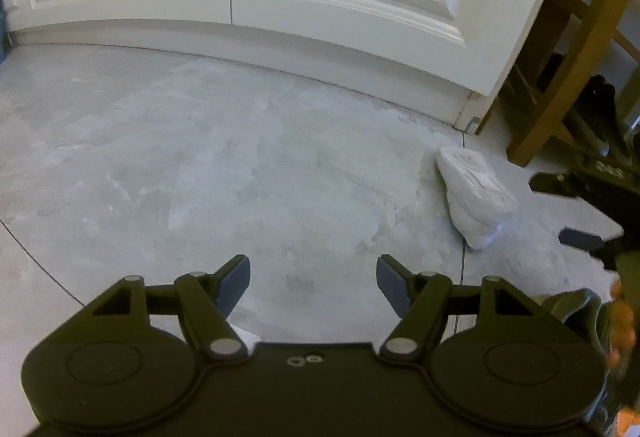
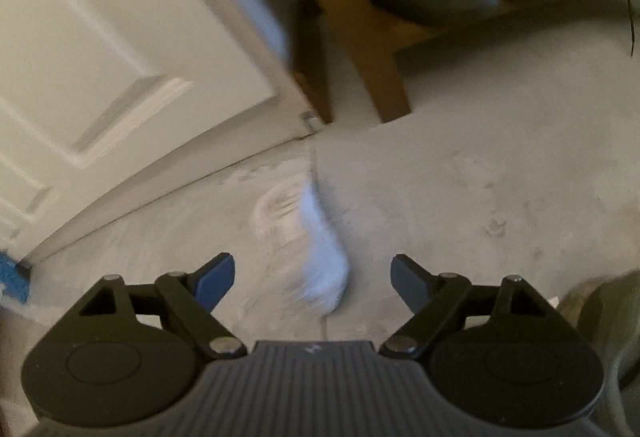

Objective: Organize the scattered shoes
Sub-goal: 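Reach the right tool to the second white sneaker by the cupboard, then grasp the white sneaker with the right tool and lift it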

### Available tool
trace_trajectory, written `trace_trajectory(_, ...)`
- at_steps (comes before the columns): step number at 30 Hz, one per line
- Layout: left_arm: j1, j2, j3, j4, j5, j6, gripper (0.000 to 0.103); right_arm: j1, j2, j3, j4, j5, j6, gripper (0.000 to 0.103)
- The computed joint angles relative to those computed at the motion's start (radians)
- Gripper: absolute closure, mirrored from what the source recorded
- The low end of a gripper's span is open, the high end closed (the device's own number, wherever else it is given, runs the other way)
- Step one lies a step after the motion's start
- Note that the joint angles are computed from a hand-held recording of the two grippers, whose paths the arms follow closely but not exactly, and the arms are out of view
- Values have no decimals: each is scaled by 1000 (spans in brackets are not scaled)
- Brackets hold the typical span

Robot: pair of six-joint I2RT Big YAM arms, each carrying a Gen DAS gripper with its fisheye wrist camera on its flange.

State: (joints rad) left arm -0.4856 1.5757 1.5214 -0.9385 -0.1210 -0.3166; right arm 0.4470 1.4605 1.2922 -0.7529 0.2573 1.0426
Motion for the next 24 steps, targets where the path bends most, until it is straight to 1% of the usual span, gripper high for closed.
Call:
trace_trajectory(1,0,-4,-4,-4,-5,-5,33,-2,7,1,3,5,-24,16)
trace_trajectory(4,-1,-6,-6,-24,-20,-23,33,11,41,22,22,5,-147,15)
trace_trajectory(7,-4,-7,-6,-43,-42,-16,33,24,105,79,14,25,-262,15)
trace_trajectory(8,-6,-10,-8,-51,-55,-12,33,32,124,97,0,45,-288,15)
trace_trajectory(12,0,-18,-8,-67,-66,-19,33,75,199,164,-87,132,-380,15)
trace_trajectory(15,5,-20,-7,-75,-79,-21,33,88,215,170,-108,174,-391,15)
trace_trajectory(17,8,-20,-7,-79,-76,-25,33,84,225,173,-111,187,-396,17)
trace_trajectory(18,9,-22,-8,-81,-74,-26,33,79,231,173,-107,191,-398,19)
trace_trajectory(19,10,-21,-8,-80,-73,-24,33,71,227,165,-91,181,-395,27)
trace_trajectory(20,7,-24,-9,-84,-75,-22,33,63,218,150,-69,161,-390,32)
trace_trajectory(21,6,-25,-10,-84,-79,-18,33,58,211,142,-56,148,-378,42)
trace_trajectory(24,6,-30,-13,-82,-82,-15,33,49,197,126,-33,126,-332,42)
